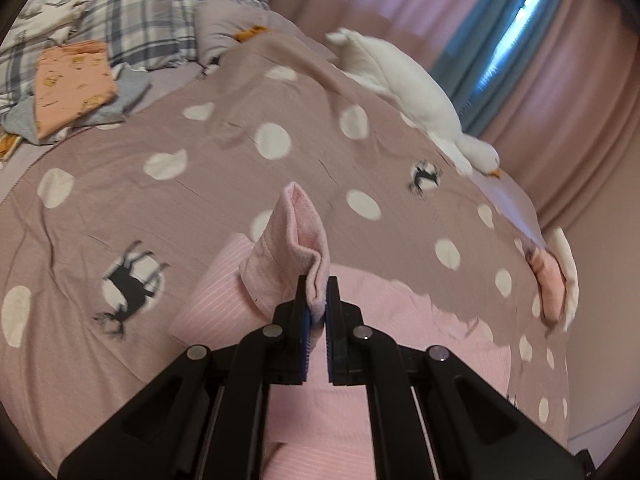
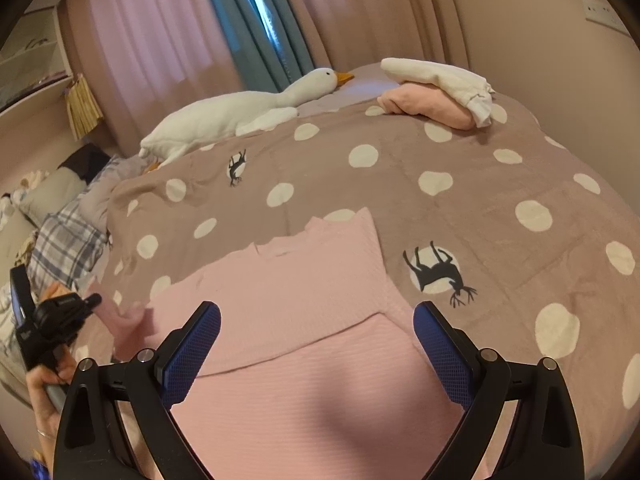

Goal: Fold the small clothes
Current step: 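Lift the sleeve with the left gripper, lay it across the body, open, then move the right gripper to the shirt's side edge and close on it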

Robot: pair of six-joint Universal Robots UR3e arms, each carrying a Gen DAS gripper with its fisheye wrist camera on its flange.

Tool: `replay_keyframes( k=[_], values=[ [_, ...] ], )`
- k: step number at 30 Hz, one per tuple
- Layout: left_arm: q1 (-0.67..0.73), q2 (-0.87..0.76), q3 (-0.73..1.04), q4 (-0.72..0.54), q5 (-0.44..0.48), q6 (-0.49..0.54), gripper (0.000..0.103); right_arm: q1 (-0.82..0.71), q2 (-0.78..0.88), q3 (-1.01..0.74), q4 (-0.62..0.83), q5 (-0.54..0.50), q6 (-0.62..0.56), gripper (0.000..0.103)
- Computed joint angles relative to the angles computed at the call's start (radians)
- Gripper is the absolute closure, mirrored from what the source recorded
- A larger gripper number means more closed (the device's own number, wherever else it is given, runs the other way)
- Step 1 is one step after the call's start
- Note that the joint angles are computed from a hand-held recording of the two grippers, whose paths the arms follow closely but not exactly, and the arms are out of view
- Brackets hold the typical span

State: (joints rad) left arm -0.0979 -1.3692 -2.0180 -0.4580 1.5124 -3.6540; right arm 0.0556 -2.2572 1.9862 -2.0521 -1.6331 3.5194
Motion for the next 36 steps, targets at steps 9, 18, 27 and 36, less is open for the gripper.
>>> replay_keyframes(
  k=[9, 18, 27, 36],
  values=[
    [-0.148, -0.160, 0.058, 0.012, 0.029, -0.013, 0.097, -0.053, -0.032, 0.018, 0.040, 0.045, -0.032, 0.007],
    [-0.228, -0.284, 0.072, 0.012, 0.017, -0.020, 0.096, -0.095, -0.044, 0.049, 0.059, 0.095, -0.055, 0.007],
    [-0.168, -0.232, 0.016, -0.029, -0.121, 0.054, 0.081, -0.089, 0.016, 0.064, 0.030, 0.151, -0.071, 0.007],
    [-0.015, 0.087, -0.112, -0.129, -0.165, 0.134, 0.033, 0.029, 0.196, -0.004, -0.053, 0.183, -0.041, 0.007]
  ],
)
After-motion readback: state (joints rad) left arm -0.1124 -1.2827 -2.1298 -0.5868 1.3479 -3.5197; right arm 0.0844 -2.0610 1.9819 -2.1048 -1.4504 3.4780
